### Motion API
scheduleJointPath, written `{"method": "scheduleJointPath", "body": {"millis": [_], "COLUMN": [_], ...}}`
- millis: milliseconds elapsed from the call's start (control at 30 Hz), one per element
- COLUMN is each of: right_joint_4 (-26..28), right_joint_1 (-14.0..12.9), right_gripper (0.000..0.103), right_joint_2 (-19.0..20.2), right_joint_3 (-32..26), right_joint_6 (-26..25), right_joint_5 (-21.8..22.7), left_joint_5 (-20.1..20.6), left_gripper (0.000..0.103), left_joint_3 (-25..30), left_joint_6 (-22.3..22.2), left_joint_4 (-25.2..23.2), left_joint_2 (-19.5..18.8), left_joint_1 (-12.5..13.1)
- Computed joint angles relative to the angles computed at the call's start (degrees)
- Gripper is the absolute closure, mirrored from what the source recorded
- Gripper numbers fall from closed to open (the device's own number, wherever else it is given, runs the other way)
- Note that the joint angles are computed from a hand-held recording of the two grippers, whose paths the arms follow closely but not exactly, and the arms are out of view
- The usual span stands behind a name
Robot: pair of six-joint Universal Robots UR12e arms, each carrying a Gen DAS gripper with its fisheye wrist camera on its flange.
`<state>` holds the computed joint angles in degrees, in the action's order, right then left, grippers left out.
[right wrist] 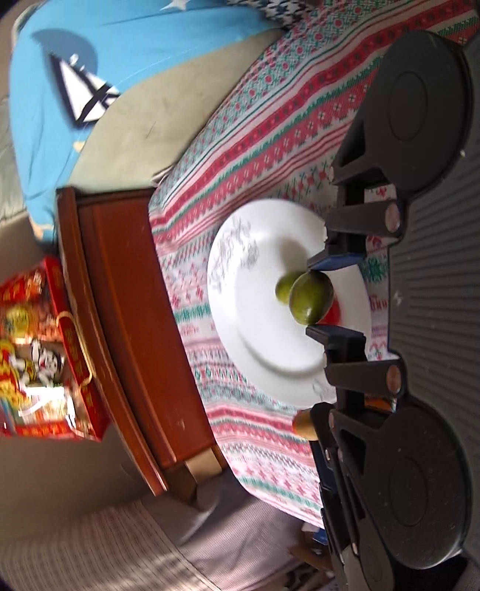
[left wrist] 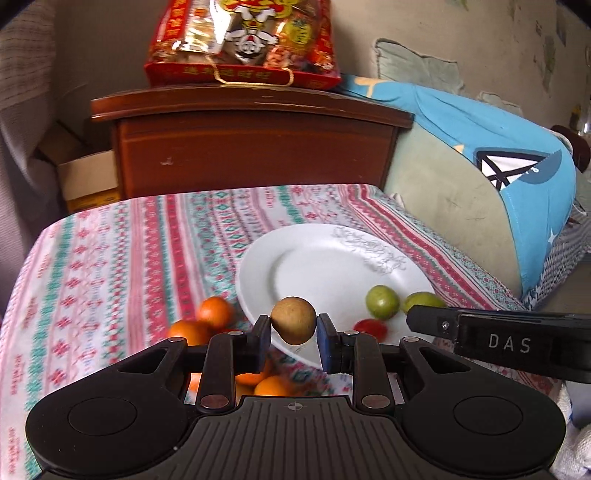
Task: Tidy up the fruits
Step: 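Lower both fruits onto the white plate and open both tools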
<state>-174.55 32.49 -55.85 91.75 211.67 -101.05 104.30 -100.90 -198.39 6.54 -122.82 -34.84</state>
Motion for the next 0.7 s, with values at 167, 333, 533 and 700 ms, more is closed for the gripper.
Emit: {"method": "scheduleJointPath", "body": {"millis": [167, 333, 533, 700], "right_joint_4": [1.62, 2.54, 1.98, 0.06], "right_joint_1": [-0.18, -0.52, -0.73, -0.63], "right_gripper": [0.071, 0.071, 0.069, 0.069], "right_joint_2": [0.43, 0.86, 1.28, 1.39], "right_joint_3": [-0.64, -1.08, -1.34, -1.61], "right_joint_6": [0.97, 2.95, 4.06, 3.43], "right_joint_5": [-0.03, 0.3, -0.45, -0.85], "left_joint_5": [-1.0, -1.47, -0.77, -0.09], "left_gripper": [0.079, 0.079, 0.076, 0.073], "left_joint_3": [1.97, 3.21, 4.16, 4.67], "left_joint_6": [-0.58, -1.04, -1.3, -2.25], "left_joint_4": [-1.77, -3.27, -4.99, -6.6], "left_joint_2": [-1.23, -1.9, -2.2, -1.72], "left_joint_1": [0.18, 0.34, 0.24, 0.21]}}
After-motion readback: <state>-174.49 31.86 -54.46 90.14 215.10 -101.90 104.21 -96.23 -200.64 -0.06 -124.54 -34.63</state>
